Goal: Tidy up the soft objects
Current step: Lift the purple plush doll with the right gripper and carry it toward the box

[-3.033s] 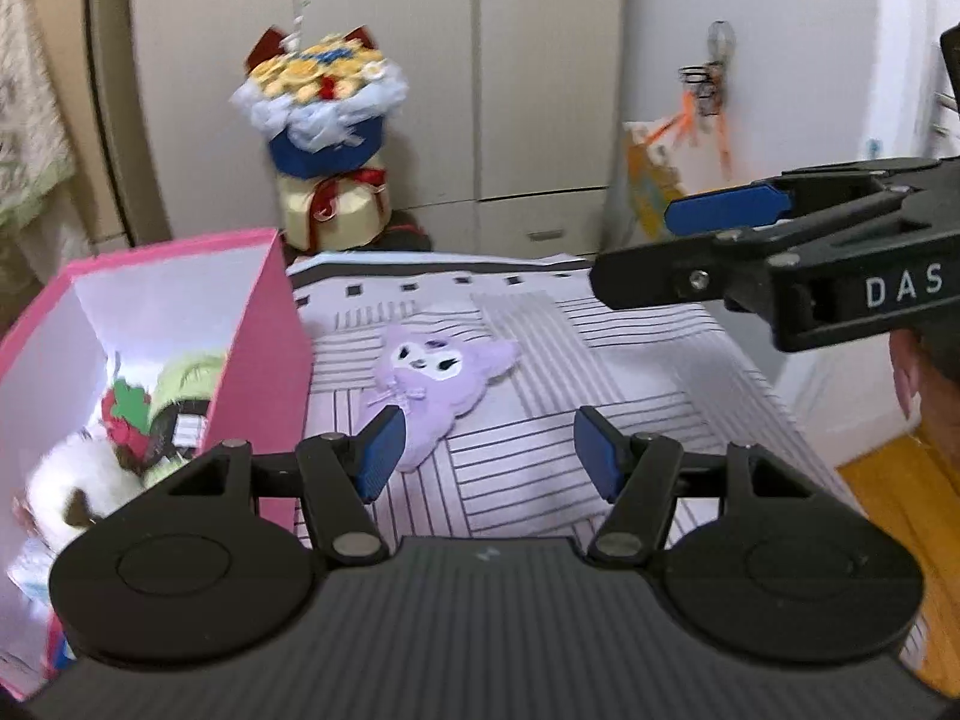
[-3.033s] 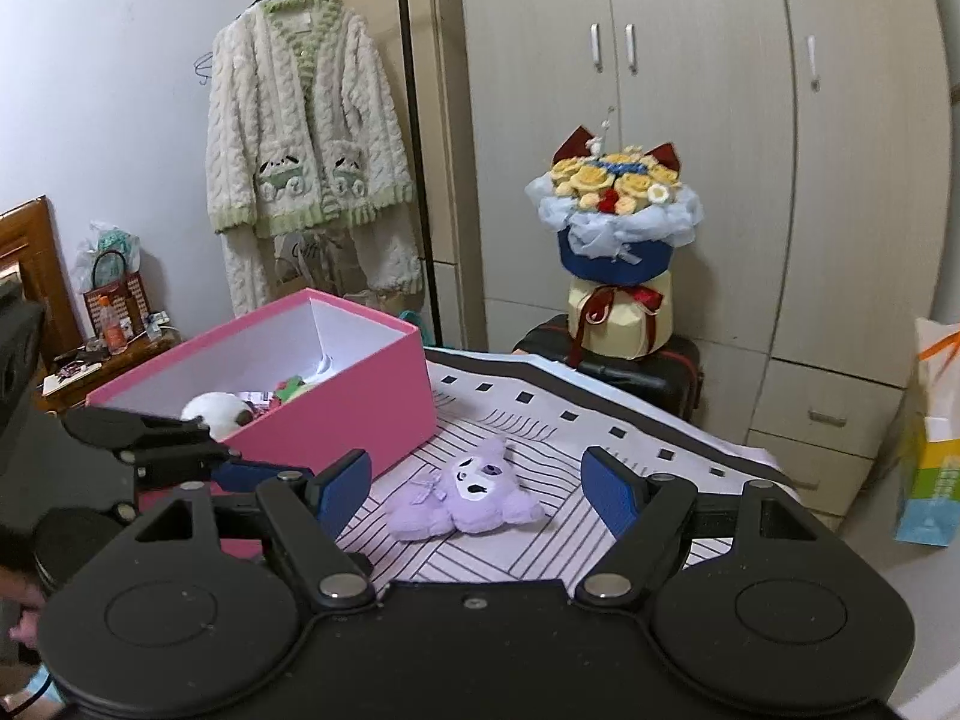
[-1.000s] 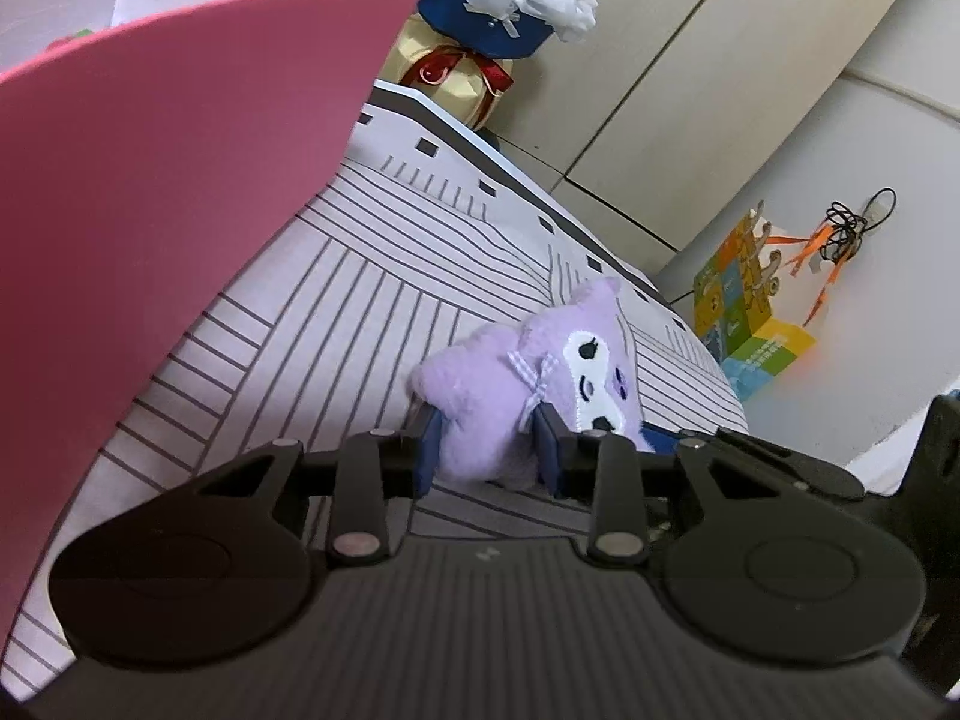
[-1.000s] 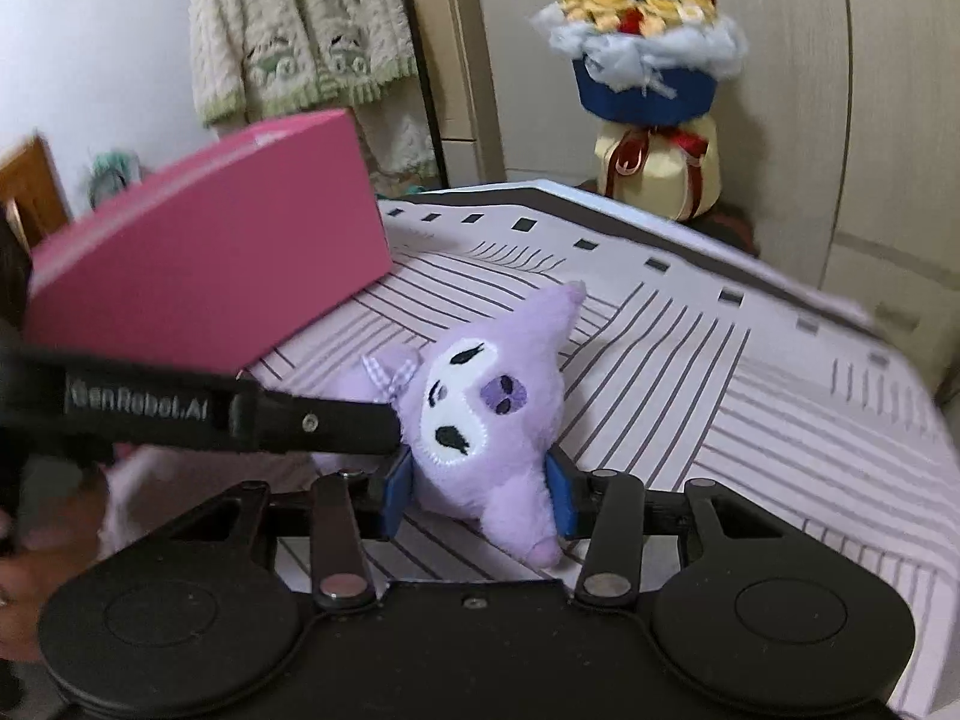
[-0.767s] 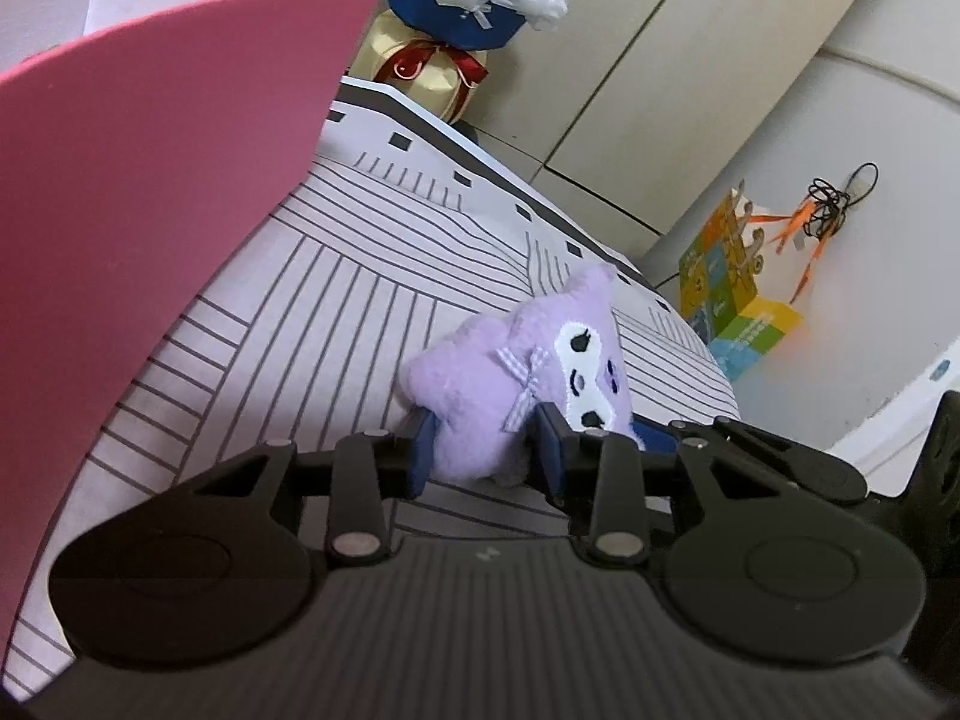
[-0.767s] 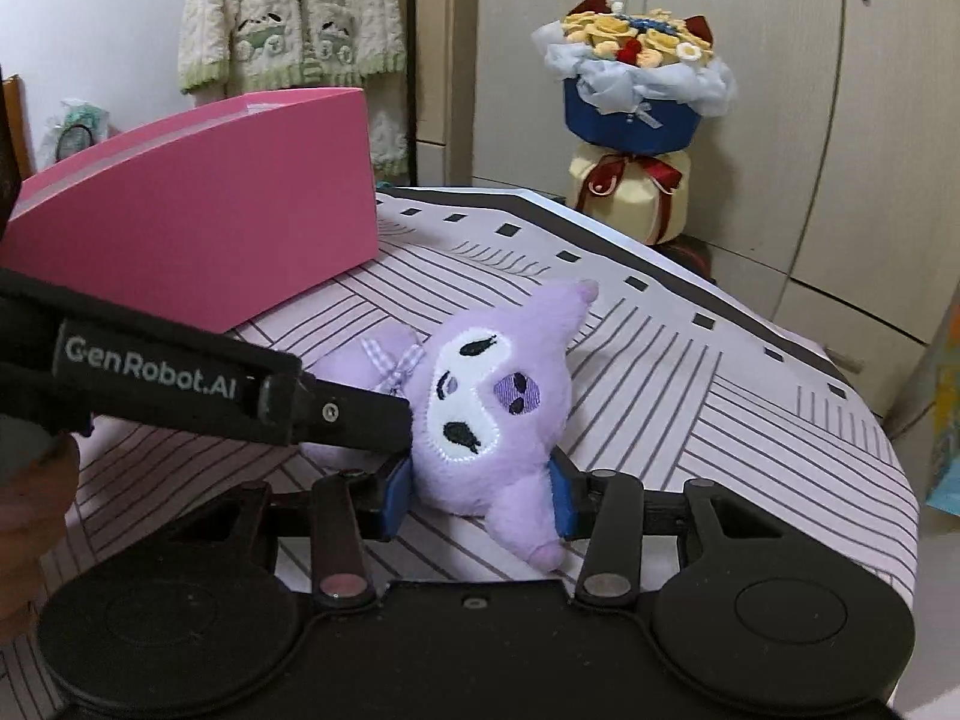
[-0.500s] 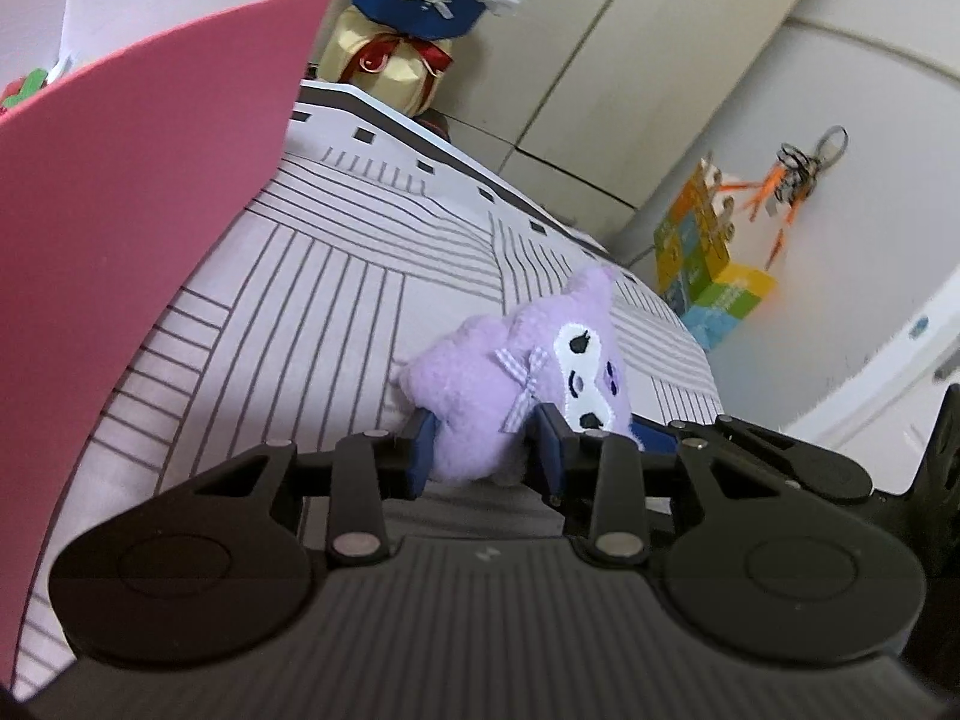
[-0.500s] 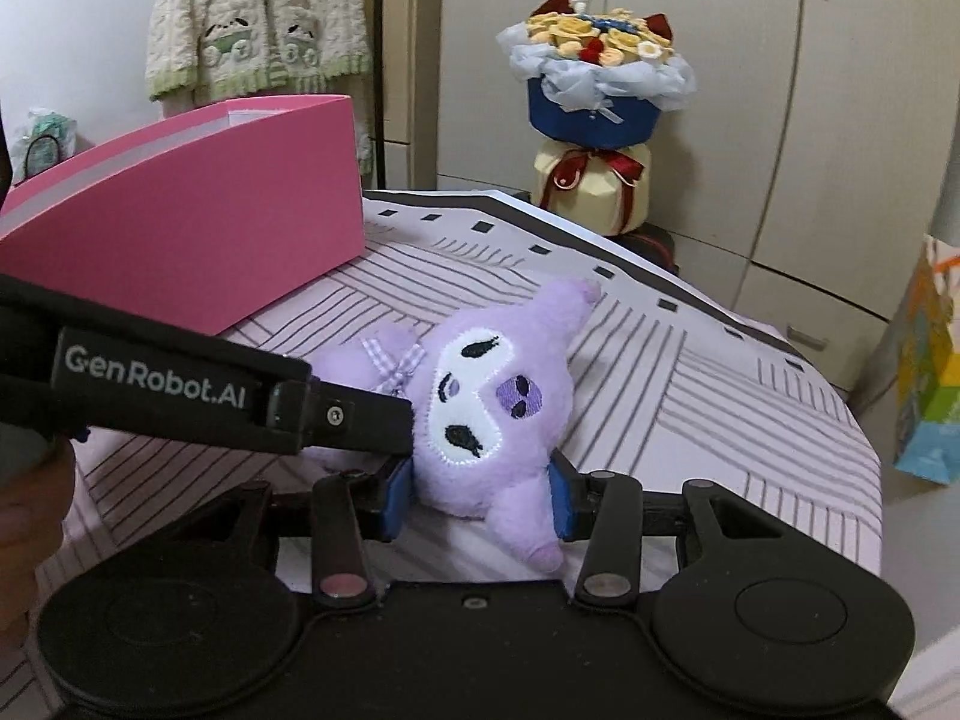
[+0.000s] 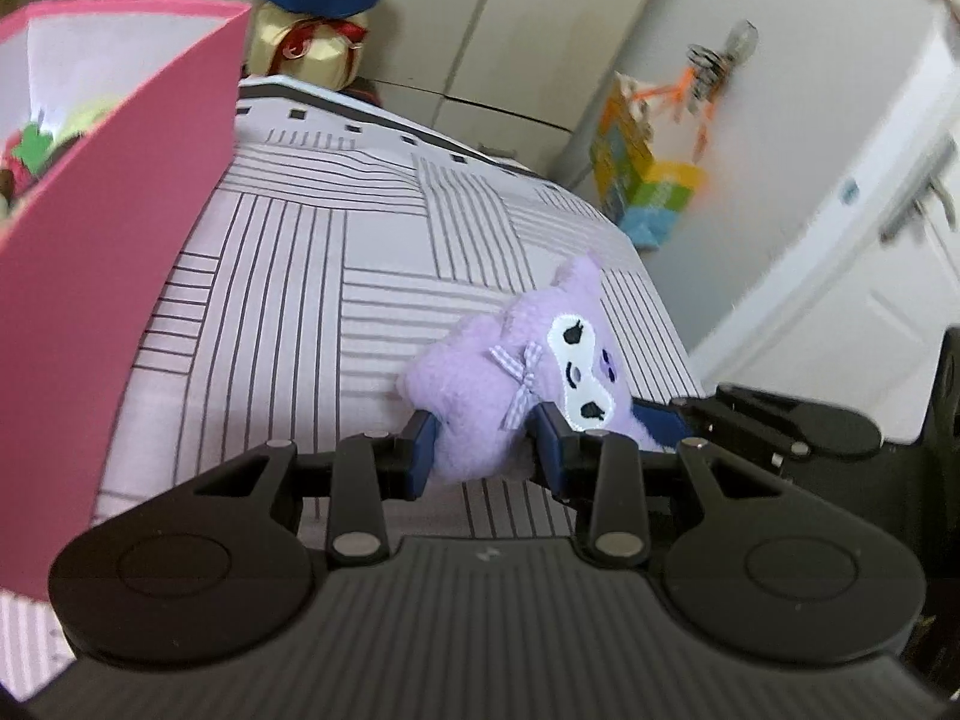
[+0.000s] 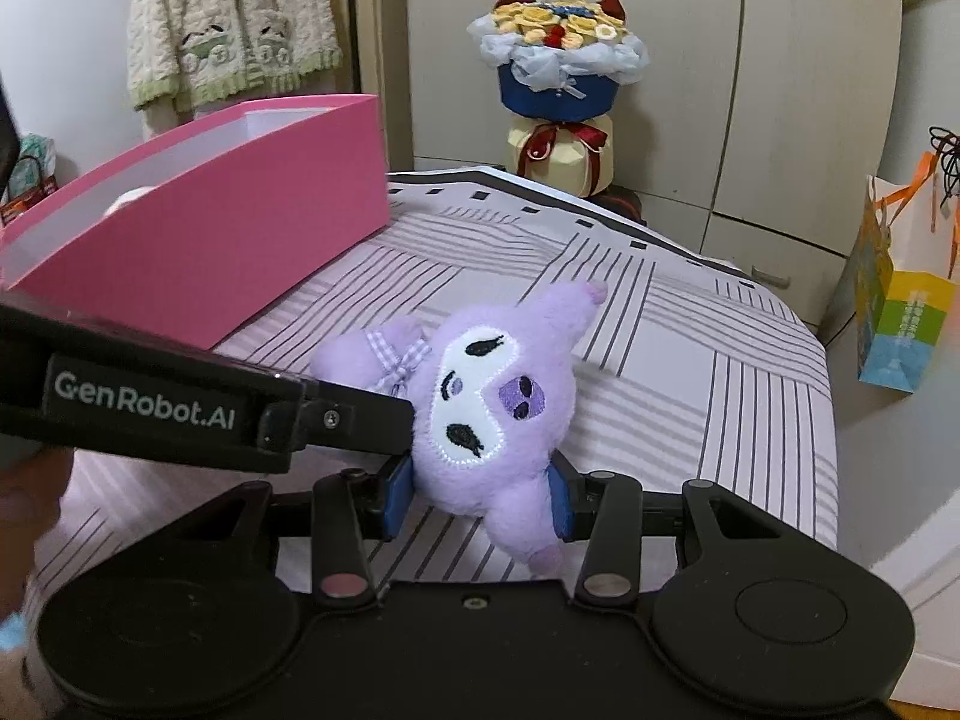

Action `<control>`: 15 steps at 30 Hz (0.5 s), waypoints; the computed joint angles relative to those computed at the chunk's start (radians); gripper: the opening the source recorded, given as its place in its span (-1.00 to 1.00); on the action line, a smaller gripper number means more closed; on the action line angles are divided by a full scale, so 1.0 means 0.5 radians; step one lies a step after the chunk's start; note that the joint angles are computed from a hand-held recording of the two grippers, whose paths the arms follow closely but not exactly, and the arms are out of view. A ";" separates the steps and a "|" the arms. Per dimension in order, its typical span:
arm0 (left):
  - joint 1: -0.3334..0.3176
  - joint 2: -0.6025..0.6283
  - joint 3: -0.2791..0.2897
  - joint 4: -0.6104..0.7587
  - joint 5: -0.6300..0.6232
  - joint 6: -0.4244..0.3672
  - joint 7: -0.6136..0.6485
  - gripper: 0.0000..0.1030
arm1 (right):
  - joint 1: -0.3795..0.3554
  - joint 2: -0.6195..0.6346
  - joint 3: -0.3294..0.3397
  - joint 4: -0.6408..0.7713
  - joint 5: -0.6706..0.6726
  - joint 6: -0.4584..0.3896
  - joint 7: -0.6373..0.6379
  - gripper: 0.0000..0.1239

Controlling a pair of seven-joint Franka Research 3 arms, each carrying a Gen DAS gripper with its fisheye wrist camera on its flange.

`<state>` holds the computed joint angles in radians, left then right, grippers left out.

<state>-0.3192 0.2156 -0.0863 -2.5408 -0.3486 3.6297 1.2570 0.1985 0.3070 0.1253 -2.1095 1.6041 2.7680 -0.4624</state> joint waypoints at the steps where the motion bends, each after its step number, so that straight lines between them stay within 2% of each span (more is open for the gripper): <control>1: -0.023 -0.041 0.004 -0.032 -0.017 -0.025 0.042 -0.35 | -0.006 -0.045 0.000 -0.053 0.000 -0.012 -0.001 -0.20; 3: 0.007 -0.142 -0.031 -0.113 0.050 -0.089 0.027 -0.35 | -0.010 -0.141 -0.011 -0.163 -0.005 -0.037 0.023 -0.20; 6: 0.099 -0.276 -0.104 -0.242 0.265 -0.116 -0.084 -0.35 | 0.002 -0.280 -0.040 -0.308 -0.095 -0.058 0.254 -0.21; 9: 0.101 -0.410 -0.160 -0.374 0.232 -0.083 0.008 -0.35 | 0.018 -0.437 -0.064 -0.461 -0.059 -0.100 0.253 -0.21; 15: 0.216 -0.658 -0.229 -0.627 0.523 -0.051 -0.210 -0.36 | 0.086 -0.652 -0.104 -0.654 -0.177 -0.134 0.327 -0.22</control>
<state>-0.2114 -0.1136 -0.2006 -2.8545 -0.0871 3.6043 1.1518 0.2417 -0.0189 0.0733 -2.4363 1.5154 2.7009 -0.2987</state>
